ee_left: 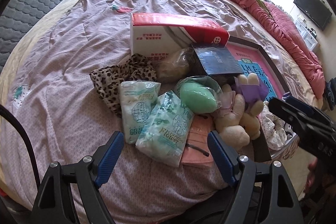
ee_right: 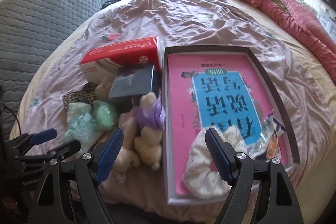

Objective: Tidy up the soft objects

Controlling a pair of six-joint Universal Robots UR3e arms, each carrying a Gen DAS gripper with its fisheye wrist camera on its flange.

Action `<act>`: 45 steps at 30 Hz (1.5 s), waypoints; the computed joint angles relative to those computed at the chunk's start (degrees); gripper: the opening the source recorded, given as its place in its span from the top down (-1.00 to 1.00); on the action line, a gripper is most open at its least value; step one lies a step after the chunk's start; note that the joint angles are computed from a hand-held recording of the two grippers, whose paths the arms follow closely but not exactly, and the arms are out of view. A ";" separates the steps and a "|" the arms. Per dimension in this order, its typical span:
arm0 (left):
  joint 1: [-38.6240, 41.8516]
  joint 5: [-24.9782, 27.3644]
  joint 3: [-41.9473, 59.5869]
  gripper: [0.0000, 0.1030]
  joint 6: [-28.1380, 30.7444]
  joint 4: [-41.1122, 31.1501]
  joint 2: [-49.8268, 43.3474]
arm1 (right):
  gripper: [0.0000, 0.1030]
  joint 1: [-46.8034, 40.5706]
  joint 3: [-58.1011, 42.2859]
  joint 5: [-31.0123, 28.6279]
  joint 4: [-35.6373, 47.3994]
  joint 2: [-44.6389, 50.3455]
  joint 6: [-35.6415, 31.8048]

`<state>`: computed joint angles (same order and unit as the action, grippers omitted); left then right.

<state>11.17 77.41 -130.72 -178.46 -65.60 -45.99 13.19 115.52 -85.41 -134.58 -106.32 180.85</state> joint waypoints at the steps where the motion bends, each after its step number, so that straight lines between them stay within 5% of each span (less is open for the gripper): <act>1: 0.36 -0.37 -0.32 -0.56 0.26 0.03 0.15 | -0.54 0.37 -0.42 -0.58 -1.13 1.55 -0.46; 11: 6.04 -5.94 -2.38 -0.44 6.09 -1.32 0.87 | -0.05 0.77 -1.04 0.85 -6.09 8.84 -3.14; 18: -1.18 -0.09 -0.67 -0.32 3.13 5.49 -7.47 | 0.32 1.62 -3.21 1.94 -8.55 13.67 -3.93; 25: -9.39 8.62 1.69 -0.01 -0.36 10.57 -16.09 | 0.46 -0.16 -1.61 5.22 -10.84 14.14 -3.57; 30: -4.68 4.51 -0.04 0.20 1.06 9.17 -12.68 | 0.56 -2.96 0.35 9.80 -10.82 11.73 -4.20; 34: 3.56 -3.50 -1.88 0.35 4.65 3.56 -5.46 | 0.57 -4.73 1.87 11.94 -10.86 9.12 -3.70; 38: 11.07 -10.30 -2.22 0.39 8.55 -4.80 1.98 | 0.57 -7.31 3.25 14.76 -10.40 5.78 -2.89; 45: 17.00 -14.65 -0.54 0.40 12.35 -15.17 9.18 | 0.57 -10.85 3.48 18.38 -7.79 2.79 -2.02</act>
<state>28.17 62.75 -131.25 -166.10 -80.77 -36.81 2.34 119.00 -67.04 -142.37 -103.53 178.83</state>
